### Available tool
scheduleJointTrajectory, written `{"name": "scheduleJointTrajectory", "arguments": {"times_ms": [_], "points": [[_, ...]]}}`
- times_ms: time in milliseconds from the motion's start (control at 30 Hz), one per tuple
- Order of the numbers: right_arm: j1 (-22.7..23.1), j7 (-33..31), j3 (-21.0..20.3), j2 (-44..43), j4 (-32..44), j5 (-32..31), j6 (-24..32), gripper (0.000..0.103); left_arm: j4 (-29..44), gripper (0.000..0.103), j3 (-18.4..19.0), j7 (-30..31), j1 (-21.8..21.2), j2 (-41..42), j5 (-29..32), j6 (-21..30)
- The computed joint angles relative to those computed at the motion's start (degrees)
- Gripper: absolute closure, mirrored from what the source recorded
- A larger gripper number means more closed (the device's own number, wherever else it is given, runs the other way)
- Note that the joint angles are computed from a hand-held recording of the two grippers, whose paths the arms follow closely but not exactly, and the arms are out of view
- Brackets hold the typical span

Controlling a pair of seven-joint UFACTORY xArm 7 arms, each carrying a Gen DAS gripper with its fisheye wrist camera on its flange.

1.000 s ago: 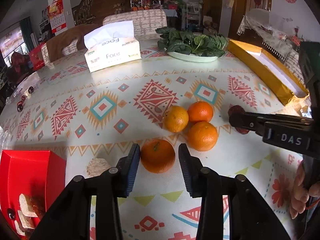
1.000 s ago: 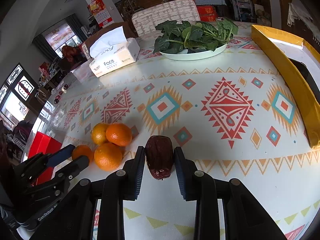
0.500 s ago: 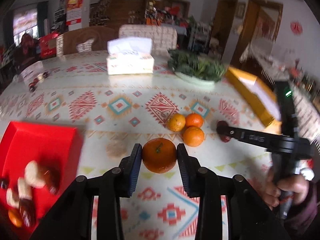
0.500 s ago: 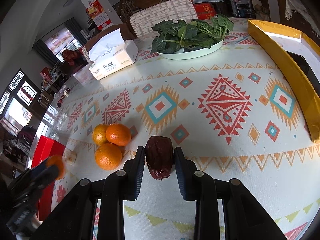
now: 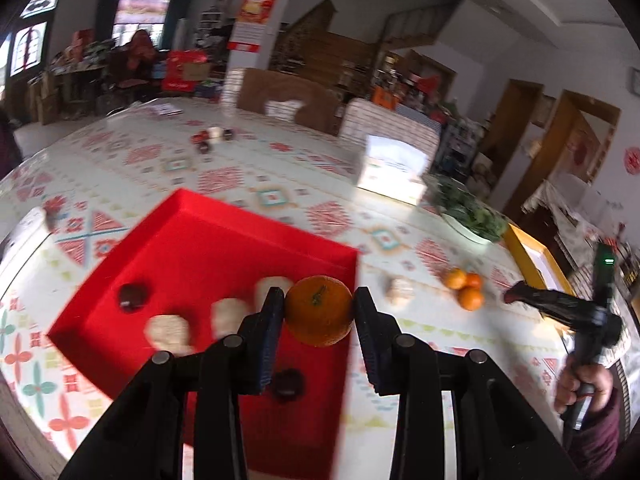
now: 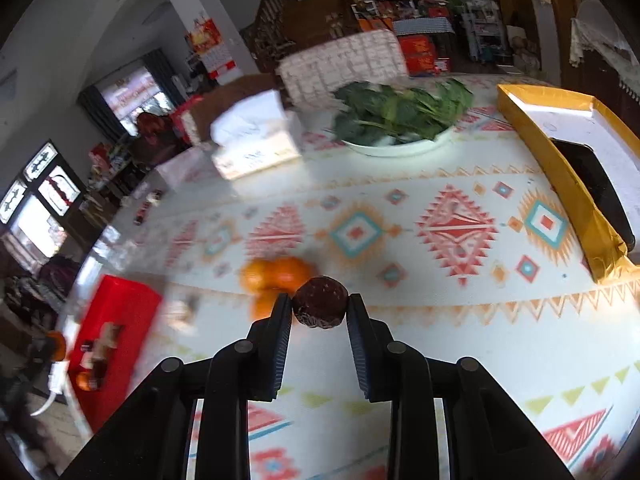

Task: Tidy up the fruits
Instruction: 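Carry the date and orange over the red tray and open both tools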

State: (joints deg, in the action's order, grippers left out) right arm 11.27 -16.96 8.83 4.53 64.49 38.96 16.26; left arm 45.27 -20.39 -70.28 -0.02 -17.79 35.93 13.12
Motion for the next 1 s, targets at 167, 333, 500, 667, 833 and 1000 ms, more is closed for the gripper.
{"name": "scheduleJointTrajectory", "arguments": {"times_ms": [167, 333, 500, 667, 833, 1000], "points": [[2.9, 1.4, 1.7, -0.4, 3.4, -2.6, 2.3, 0.072, -4.5, 0.068, 1.4, -0.4, 2.2, -2.8, -0.8, -1.9], [6.3, 0.6, 4.6, 5.3, 12.2, -3.6, 8.2, 0.072, -8.0, 0.068, 2.3, 1.8, 3.9, -4.6, -4.1, -3.1], [10.9, 4.5, 6.4, 13.4, 21.9, -10.8, 12.3, 0.072, -10.5, 0.068, 3.9, 5.3, 4.8, -5.6, -8.8, -3.5], [15.3, 10.3, 5.9, 22.5, 32.3, -19.4, 16.8, 0.072, -11.4, 0.068, 4.6, 8.3, 5.7, -5.4, -12.1, -4.2], [18.1, 14.5, 4.9, 28.3, 40.0, -25.4, 19.3, 0.072, -12.7, 0.067, 4.9, 10.6, 6.1, -5.5, -15.1, -6.6], [19.1, 16.3, 5.0, 32.2, 45.7, -27.6, 20.9, 0.071, -13.0, 0.053, 4.0, 12.7, 6.3, -6.1, -17.6, -7.6]]}}
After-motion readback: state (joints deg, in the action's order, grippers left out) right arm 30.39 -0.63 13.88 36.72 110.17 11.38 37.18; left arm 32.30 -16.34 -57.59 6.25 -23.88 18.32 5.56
